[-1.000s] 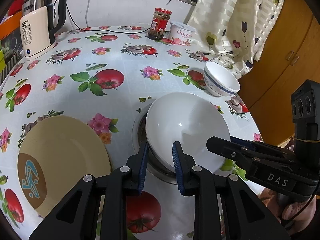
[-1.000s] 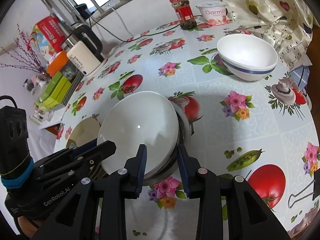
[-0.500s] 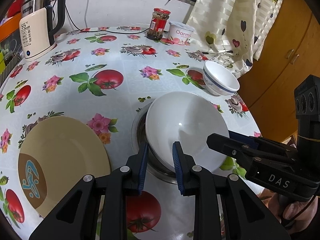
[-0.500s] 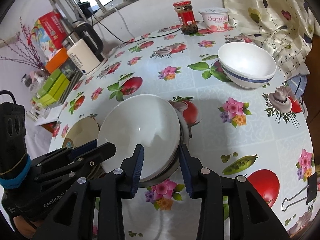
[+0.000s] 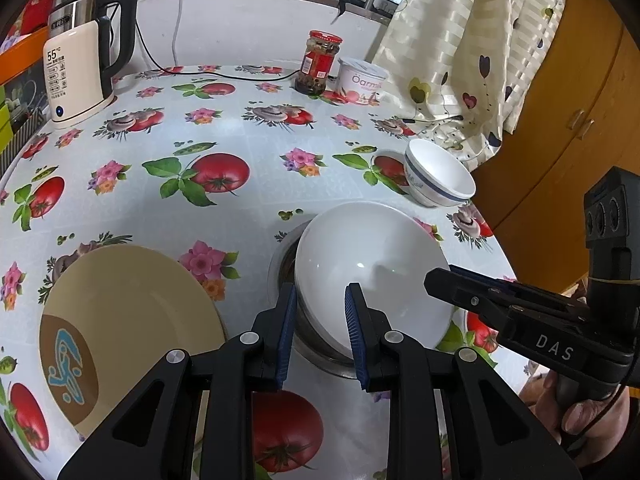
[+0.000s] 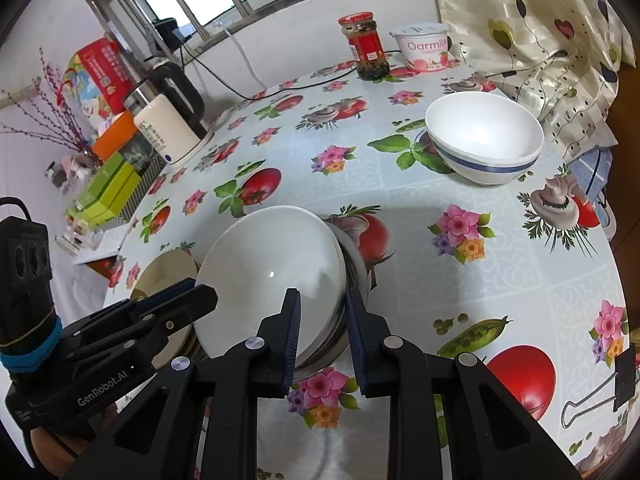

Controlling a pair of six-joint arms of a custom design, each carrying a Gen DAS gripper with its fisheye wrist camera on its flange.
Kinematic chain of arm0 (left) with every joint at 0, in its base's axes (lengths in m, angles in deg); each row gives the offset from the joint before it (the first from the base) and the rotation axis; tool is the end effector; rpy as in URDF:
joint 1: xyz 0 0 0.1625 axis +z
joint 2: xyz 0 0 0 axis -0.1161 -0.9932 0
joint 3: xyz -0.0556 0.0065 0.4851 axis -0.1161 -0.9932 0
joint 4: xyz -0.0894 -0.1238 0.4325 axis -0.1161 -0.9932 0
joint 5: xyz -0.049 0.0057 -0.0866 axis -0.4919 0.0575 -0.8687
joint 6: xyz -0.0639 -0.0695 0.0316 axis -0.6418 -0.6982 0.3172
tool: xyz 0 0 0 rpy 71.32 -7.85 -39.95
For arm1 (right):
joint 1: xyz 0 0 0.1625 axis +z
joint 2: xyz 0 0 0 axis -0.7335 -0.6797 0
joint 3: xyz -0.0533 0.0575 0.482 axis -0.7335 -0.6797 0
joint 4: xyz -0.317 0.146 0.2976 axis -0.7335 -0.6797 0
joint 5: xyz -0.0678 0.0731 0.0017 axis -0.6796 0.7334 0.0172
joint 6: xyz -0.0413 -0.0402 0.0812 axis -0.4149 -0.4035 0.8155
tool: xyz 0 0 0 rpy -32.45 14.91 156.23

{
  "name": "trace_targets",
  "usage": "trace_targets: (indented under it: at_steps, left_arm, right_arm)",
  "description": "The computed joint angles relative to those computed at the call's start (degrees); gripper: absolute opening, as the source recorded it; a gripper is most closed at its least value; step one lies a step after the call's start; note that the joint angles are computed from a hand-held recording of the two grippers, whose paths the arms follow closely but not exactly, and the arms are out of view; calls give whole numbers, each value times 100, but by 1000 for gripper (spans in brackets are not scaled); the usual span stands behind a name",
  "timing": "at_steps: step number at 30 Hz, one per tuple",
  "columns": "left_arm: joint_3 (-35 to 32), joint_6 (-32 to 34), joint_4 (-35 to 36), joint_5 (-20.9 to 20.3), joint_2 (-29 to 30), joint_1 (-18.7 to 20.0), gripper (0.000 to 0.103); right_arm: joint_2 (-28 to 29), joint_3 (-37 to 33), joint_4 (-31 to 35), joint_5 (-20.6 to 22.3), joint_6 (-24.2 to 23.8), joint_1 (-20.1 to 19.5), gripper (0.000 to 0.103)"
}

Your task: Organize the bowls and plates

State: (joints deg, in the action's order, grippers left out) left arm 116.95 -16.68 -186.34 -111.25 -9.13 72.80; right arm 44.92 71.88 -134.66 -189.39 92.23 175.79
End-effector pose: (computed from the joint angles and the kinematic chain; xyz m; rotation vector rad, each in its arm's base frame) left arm -0.0479 -0.5162 0.3886 0.8693 2.6668 -0.4824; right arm 0.4446 -0.4554 -0.0084 0.0105 -2.5237 0.9309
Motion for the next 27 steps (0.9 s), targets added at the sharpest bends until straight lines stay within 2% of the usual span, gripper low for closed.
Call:
trace_targets:
  at_steps: [15, 21, 25, 27]
  left_arm:
    - [-47, 96, -106, -1, 104, 36, 26]
    - [-85, 82, -79, -149, 80, 98, 26]
    - [-64, 82, -159, -151, 36, 94, 26]
    - [-48, 81, -197, -176, 3, 90, 26]
  right_arm:
    - [3, -19, -115, 50, -123, -46, 19]
    - [-48, 52, -280, 230, -181, -107, 23]
    - [-63, 86, -357, 138, -217, -65, 26]
    - [-77, 113, -412, 79, -250, -30, 31]
